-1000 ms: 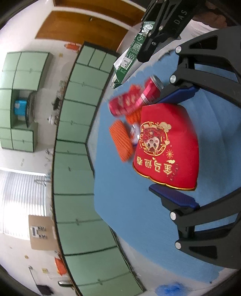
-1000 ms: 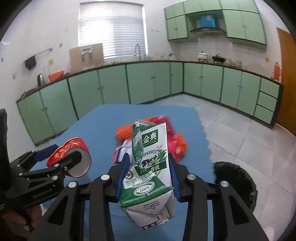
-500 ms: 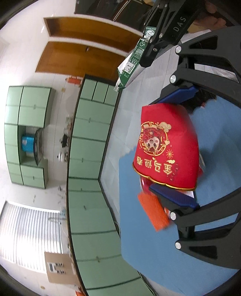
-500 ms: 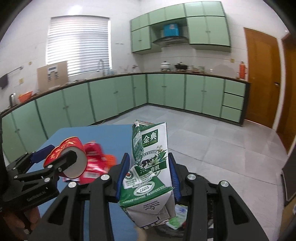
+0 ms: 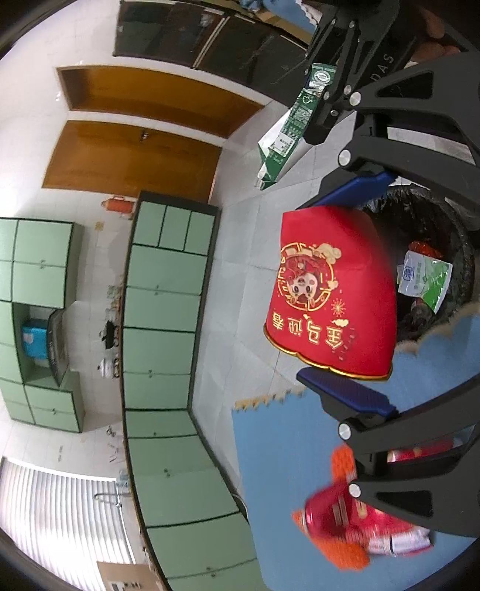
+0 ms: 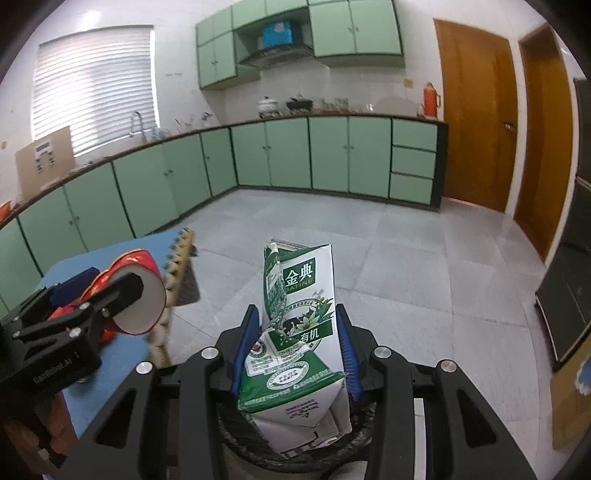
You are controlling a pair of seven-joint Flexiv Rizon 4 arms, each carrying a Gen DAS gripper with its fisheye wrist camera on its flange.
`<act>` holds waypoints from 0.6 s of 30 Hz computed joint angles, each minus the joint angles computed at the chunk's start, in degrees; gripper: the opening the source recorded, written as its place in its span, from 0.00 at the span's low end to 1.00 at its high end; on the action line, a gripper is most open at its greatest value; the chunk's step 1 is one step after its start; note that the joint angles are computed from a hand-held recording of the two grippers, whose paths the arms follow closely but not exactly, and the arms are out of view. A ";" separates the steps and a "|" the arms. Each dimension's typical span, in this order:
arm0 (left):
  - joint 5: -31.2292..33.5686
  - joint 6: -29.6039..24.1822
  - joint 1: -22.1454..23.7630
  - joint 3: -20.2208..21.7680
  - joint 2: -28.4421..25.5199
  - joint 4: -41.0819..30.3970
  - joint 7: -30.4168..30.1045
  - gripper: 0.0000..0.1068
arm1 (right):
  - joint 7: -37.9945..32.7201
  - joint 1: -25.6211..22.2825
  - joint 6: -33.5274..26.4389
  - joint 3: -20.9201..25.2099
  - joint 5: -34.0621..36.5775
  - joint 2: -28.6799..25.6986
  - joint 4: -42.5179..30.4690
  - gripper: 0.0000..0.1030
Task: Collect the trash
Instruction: 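Open both grippers to drop the box and carton into the bin, then move both open grippers back over the table toward the red can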
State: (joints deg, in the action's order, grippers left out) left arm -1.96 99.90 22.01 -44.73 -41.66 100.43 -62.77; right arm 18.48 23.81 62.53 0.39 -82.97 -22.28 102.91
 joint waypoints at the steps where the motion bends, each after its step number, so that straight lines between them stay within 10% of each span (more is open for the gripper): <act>1: -0.09 -0.36 -0.66 0.49 -0.45 -0.62 0.14 0.73 | -0.25 -0.33 0.28 -0.10 0.39 -0.36 0.08 0.39; 10: -6.01 -8.62 -6.72 4.31 -5.39 -10.20 6.85 0.75 | -3.63 -2.55 5.82 -2.16 4.40 -4.67 -0.91 0.41; 18: -12.77 -10.75 -8.63 4.76 -6.56 -13.52 11.33 0.79 | -6.76 -1.11 4.27 -4.07 9.57 -5.43 -0.05 0.66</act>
State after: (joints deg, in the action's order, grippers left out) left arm -14.73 89.15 13.38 -39.97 -48.22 86.91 -51.44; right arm 11.72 22.70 66.80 -3.67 -73.40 -27.71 102.85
